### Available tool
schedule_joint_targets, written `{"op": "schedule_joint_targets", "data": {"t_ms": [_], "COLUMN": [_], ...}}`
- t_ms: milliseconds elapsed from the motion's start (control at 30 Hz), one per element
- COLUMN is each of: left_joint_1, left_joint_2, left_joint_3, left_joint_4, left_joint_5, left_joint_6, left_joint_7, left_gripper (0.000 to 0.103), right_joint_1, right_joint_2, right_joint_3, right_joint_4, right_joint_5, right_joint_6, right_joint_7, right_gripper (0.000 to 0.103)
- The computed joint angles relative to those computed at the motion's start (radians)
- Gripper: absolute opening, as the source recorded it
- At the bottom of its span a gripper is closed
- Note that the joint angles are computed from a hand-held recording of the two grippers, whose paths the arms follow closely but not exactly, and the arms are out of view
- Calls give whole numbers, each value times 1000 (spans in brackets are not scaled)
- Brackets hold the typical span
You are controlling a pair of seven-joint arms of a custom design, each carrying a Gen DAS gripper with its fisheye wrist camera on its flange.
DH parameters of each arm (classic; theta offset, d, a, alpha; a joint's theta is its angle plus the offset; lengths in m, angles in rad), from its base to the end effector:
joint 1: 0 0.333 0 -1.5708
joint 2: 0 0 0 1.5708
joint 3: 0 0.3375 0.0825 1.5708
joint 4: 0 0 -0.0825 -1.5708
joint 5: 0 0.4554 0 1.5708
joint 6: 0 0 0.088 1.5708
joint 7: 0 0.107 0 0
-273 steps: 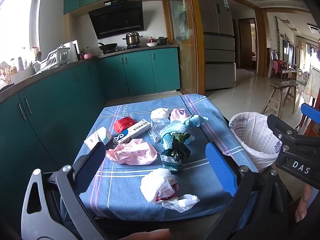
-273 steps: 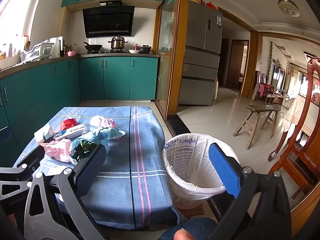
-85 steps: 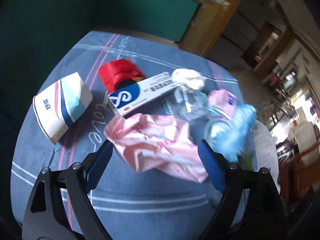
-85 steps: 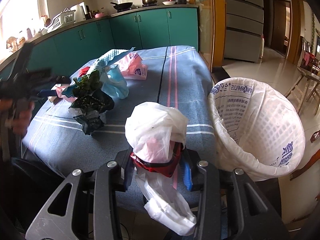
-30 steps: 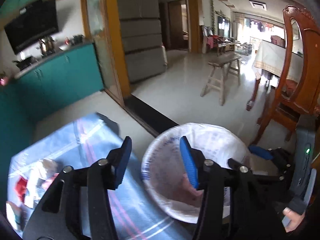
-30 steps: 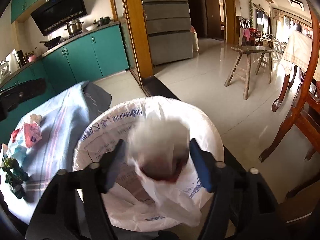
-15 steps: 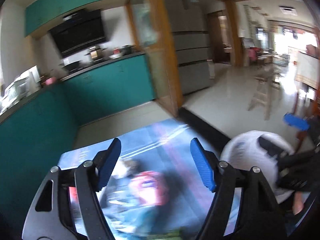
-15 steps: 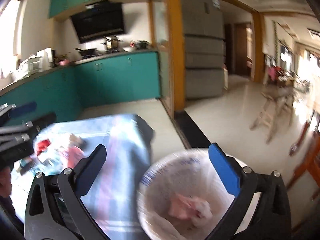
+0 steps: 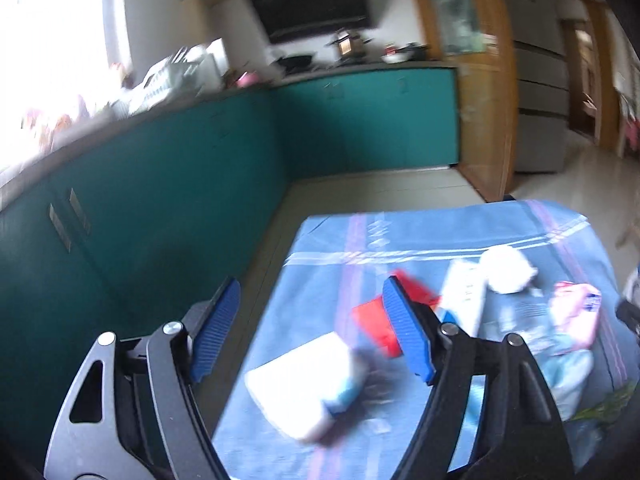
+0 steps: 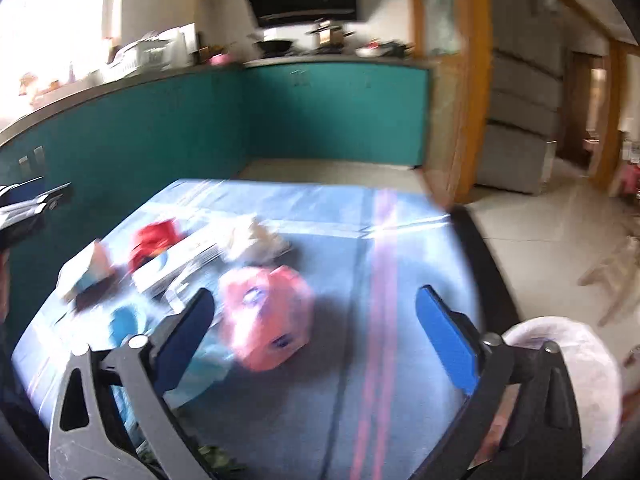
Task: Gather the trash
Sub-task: 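Grasp the dark green bag with the right tool while the left tool approaches the white paper cup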
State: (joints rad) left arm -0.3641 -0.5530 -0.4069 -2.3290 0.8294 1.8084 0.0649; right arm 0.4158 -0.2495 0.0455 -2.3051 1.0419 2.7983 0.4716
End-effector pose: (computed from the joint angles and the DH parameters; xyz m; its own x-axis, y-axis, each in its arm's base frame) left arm 0.3570 -0.2923 0.5647 0.6084 -0.7757 -0.1677 -0.5099 -0.2202 -0.8316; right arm 0.5229 0.2160 0.5016 0.6744 -0.7313 -0.1016 -0.4932 -0.3438 -0.7991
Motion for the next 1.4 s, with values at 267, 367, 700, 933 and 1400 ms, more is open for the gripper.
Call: {"op": "schedule_joint_targets", "data": {"t_ms": [267,367,700,933,1400], "left_joint_1": [-17,-10,16,25,20], "left_joint_2": [-165,-125,-107,-102,-62], "left_joint_3": [97,82,66,66,76], "left_joint_4": [-189,-177,-174,-171,-156], "left_joint_5": [-149,-175,-179,-183,-181], "left_joint_6": [172,186,208,203,295], "left_joint_7": [-19,10,-24,-58,-25], "left_gripper": [80,81,85,86,86], "right_joint_1": [26,26,-17,-35,-41], "right_joint_2": [-64,-68,-127,-193,-187], "right_joint_3": [8,-3,-45,-26,-10], "right_joint_4": [-41,-50,-89,-151,-151], "right_joint_5": [38,28,-48,-151,-183], "right_joint_6": [-103,-131,-295,-407,-475], "right_joint_7": [-97,-91,-95,-180,-150], "right_gripper": [89,89,90,96,96]}}
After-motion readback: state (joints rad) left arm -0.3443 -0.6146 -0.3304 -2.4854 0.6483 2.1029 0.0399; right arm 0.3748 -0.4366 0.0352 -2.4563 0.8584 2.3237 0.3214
